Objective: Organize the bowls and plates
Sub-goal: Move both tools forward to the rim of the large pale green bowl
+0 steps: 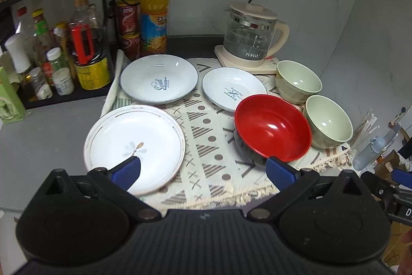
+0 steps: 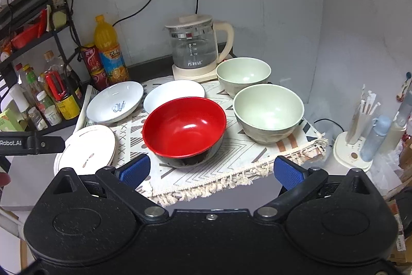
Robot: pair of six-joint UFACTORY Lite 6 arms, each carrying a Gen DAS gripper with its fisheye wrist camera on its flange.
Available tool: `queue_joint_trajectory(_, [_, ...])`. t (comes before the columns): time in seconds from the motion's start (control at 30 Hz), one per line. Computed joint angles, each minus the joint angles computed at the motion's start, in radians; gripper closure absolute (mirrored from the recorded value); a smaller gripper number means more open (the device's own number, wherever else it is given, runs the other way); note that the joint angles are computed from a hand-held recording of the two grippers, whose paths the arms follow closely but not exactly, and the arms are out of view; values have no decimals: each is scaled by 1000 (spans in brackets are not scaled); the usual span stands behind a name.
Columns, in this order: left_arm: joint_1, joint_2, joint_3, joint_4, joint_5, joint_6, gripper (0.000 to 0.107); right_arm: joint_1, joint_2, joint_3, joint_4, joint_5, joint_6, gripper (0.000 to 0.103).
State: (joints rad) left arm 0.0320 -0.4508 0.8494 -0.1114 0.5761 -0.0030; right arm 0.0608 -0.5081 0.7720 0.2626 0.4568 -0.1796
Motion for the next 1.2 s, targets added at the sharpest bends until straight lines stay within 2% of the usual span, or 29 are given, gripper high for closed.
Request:
queue_joint_trajectory(0.23, [-13,293,181,-84,-65,87,5,-35,232,133,40,-52,-47,0])
queue_joint_trajectory(0.3, [-16,374,245,-124,-65,132,5,-36,298,178,0,-59,6,0])
queue_joint_trajectory(0.4, [-16,491,347,-180,-58,197,5,-59,375,231,39,-67,-2,0])
queue_joint_trajectory(0.67, [-22,760,636,-288,14,362,5,-60,548,369,-103,-79,219,0])
queue_joint_trajectory(0.8, [-41,882,788,-263,69,352,5,-53,614,430,-192,-72,338,0])
queue_joint_trajectory(1.0, [-84,1022,972,-234,137,325,5,-70,670,476,-264,-61,421,0])
queue_joint_trajectory(1.2, [-136,1143,1137,-236,197,293,5,-135,733,518,-227,-60,391,0])
